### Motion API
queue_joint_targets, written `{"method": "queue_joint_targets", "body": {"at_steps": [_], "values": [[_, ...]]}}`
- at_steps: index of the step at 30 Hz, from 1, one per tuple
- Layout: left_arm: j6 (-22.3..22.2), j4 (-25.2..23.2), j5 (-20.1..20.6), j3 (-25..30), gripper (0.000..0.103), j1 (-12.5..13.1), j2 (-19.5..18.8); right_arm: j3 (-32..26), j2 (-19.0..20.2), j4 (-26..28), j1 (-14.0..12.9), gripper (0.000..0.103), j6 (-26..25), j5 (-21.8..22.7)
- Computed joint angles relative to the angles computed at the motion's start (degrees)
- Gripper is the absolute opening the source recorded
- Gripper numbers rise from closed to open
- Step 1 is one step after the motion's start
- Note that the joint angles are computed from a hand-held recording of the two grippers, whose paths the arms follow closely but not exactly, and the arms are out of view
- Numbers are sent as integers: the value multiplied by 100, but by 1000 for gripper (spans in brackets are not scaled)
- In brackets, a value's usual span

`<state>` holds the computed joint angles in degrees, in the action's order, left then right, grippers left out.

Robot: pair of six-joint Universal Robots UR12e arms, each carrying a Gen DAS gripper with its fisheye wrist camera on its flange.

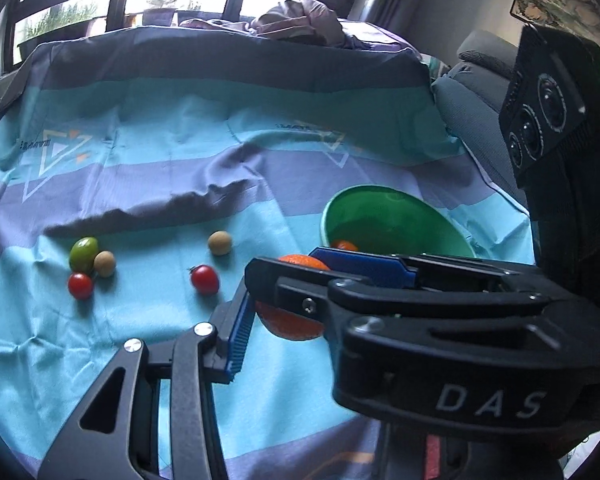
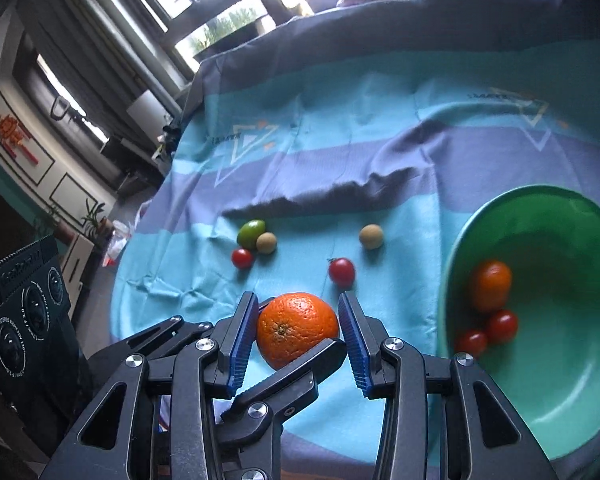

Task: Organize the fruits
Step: 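Lower the orange into the green bowl and open the right gripper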

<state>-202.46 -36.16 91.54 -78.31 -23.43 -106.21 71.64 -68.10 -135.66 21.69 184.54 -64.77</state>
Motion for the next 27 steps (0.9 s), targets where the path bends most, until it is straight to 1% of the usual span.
{"method": "queue_joint_targets", "body": {"at_steps": [3,5,8,11,13,14,18,23,27], "values": [[230,49,-36,281,41,-83,-196,201,-122,-409,-131,44,266,-36],[303,22,-115,478,42,-133,-338,322,-189,-632,-230,44,495,-44],[321,-95,-222,801,42,-201,-561,466,-275,-884,-330,45,612,-266],[482,-193,-410,1086,42,-246,-775,589,-334,-1039,-467,45,940,-314],[485,-425,-599,1293,41,-246,-908,627,-348,-1021,-523,45,1083,-370],[538,-485,-637,1369,42,-256,-962,649,-357,-1010,-547,45,1070,-404],[676,-774,-845,1605,42,-261,-1136,701,-356,-936,-663,45,1339,-393],[699,-1105,-1098,1798,42,-227,-1282,642,-308,-581,-731,45,1514,-467],[674,-1276,-1214,1862,42,-205,-1341,573,-261,-316,-732,45,1523,-534]]}}
